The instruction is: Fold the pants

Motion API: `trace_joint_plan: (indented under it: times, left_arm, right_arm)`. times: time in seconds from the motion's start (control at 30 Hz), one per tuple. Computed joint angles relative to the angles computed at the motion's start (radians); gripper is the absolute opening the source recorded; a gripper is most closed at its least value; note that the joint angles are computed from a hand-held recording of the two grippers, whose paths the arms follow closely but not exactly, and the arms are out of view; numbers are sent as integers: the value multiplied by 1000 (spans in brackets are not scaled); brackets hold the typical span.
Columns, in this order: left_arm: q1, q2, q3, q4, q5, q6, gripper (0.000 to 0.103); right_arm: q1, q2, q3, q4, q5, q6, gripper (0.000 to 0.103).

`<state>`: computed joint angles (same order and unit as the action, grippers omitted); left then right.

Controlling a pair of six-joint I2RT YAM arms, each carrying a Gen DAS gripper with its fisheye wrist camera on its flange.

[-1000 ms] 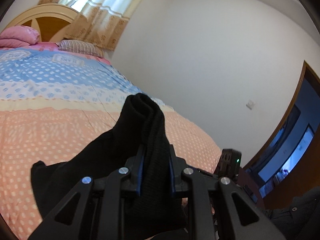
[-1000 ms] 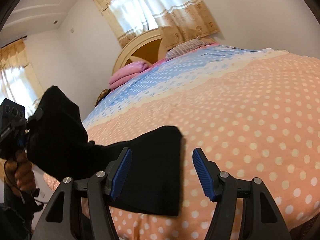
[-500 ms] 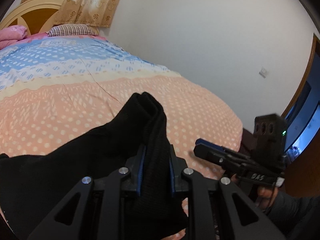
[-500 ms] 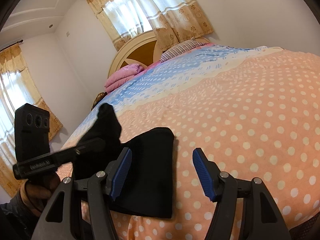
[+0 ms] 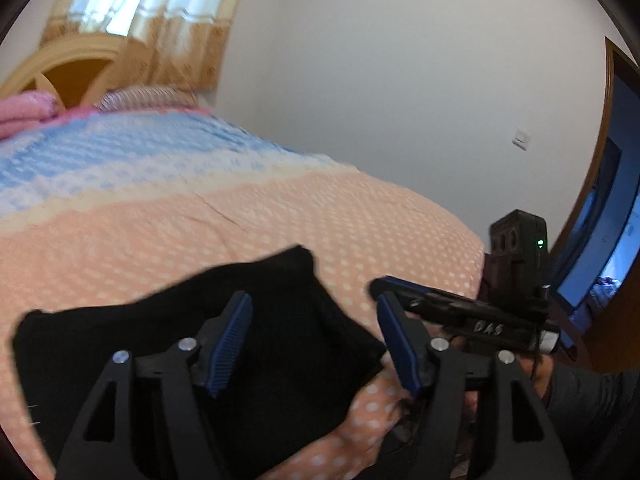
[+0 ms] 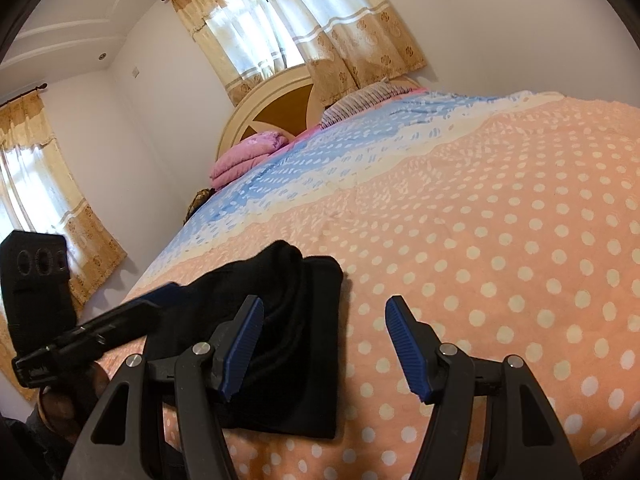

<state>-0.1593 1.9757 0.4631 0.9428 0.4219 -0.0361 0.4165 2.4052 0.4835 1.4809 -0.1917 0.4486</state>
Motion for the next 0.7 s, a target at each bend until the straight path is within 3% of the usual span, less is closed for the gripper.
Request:
trace_joint_plan:
  times: [0.13, 0.2, 0.3, 0.4, 0.47, 0.53, 0.7]
  left_arm:
    - [93, 14, -78, 103, -94, 34, 87]
    - [146, 62, -97, 165, -141, 45, 88]
    - [227, 132, -80, 183, -130, 26, 88]
    - [256, 186, -46, 178, -145, 7, 90]
    - [254, 207, -15, 142, -179, 12, 99]
    - [241, 218, 4, 106, -211, 26, 99]
    - [244, 236, 13, 96, -214, 41, 103]
  right_arm:
    - [89, -90, -34, -36, 11, -33, 65]
    - [156, -123, -35, -71, 44, -86, 65]
    - [234, -140, -15, -112, 32, -149, 65]
    - [284, -147, 28, -201, 49, -174, 65]
    - [304, -154, 70, -307, 128, -176, 65]
    - [284, -152, 116, -420, 184, -142, 65]
    - [166, -96, 210, -600, 151, -81, 65]
